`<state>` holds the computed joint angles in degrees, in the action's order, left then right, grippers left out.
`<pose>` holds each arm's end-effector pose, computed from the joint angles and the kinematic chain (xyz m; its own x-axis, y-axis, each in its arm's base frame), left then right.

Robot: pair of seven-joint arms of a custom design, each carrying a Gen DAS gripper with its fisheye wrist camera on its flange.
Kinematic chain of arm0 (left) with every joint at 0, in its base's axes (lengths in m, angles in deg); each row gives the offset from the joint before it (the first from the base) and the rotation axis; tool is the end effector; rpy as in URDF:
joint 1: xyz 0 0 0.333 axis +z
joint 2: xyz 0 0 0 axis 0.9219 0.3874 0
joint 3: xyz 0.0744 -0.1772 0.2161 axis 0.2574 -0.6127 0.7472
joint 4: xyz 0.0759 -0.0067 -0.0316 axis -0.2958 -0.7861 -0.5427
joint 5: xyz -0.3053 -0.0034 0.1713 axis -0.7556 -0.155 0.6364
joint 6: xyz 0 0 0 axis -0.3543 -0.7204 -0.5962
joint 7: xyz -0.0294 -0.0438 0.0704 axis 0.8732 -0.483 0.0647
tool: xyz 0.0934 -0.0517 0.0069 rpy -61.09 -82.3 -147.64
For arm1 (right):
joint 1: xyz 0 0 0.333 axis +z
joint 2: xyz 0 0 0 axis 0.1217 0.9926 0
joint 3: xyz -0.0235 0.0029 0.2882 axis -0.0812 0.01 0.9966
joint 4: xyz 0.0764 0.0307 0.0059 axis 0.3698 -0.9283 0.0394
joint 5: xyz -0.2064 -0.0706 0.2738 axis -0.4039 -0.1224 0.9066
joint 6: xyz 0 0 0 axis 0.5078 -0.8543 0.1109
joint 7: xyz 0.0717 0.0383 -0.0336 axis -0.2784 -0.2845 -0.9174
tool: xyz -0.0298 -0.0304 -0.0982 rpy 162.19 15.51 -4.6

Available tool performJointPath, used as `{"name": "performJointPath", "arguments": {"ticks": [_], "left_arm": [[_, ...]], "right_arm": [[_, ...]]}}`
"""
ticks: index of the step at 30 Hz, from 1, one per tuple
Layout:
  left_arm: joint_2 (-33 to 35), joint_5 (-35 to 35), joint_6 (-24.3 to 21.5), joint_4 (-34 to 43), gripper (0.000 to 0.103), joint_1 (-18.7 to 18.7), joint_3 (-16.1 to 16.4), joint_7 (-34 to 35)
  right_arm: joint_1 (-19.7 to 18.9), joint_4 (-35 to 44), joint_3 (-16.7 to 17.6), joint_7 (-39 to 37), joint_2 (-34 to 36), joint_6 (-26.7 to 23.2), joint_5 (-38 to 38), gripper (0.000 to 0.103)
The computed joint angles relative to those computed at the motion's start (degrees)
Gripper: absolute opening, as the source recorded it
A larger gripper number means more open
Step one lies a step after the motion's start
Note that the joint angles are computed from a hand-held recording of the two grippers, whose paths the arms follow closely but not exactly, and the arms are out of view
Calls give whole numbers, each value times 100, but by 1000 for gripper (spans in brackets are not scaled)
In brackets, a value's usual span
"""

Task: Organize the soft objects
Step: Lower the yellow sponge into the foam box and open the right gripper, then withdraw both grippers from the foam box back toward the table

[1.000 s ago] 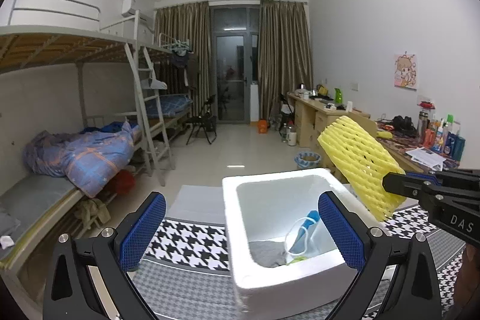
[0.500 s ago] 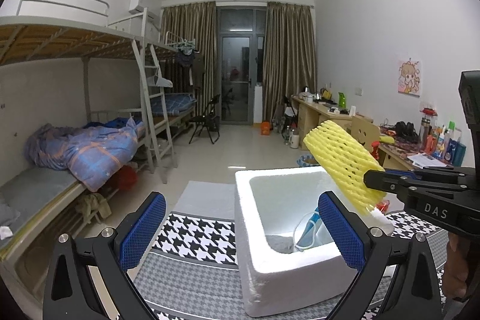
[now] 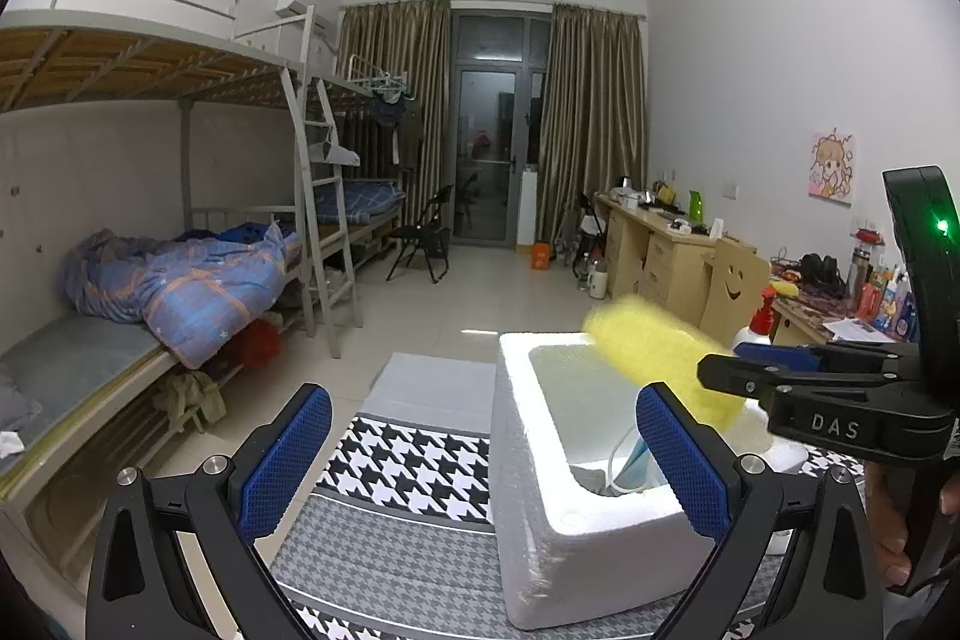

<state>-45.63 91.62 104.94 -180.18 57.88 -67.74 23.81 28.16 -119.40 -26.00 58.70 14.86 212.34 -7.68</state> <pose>0.4747 -0.2530 0.5601 -0.0337 -0.9978 0.0564 -0.3192 -0.0428 -0.9467 0.5672 0.2468 0.5863 0.3909 -0.9191 -0.0493 -0.5213 -0.1769 -0.8348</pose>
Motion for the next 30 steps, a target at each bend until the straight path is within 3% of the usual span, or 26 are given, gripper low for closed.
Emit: {"name": "performJointPath", "arguments": {"ticks": [7, 11, 19, 23, 26, 30], "left_arm": [[49, -108, 70, 51, 102, -6, 13, 176], [19, -120, 108, 36, 102, 0, 21, 230], [-79, 3, 43, 12, 102, -58, -65, 84], [-132, 41, -30, 4, 102, -91, -115, 64], [-166, 50, -74, 9, 102, -121, -155, 82], [-209, 65, -118, 11, 102, -159, -198, 55]], "right_arm": [[14, -207, -45, 182, -141, 191, -147, 57], [-29, -421, -33, 207, -308, 348, -147, 66], [-140, -1055, -15, 467, -791, 837, -410, 73], [-272, -1342, 38, 633, -1015, 1063, -643, 74], [-370, -1534, 116, 536, -1163, 1212, -499, 83], [-710, -1779, 325, 1184, -1322, 1486, -1265, 86]]}}
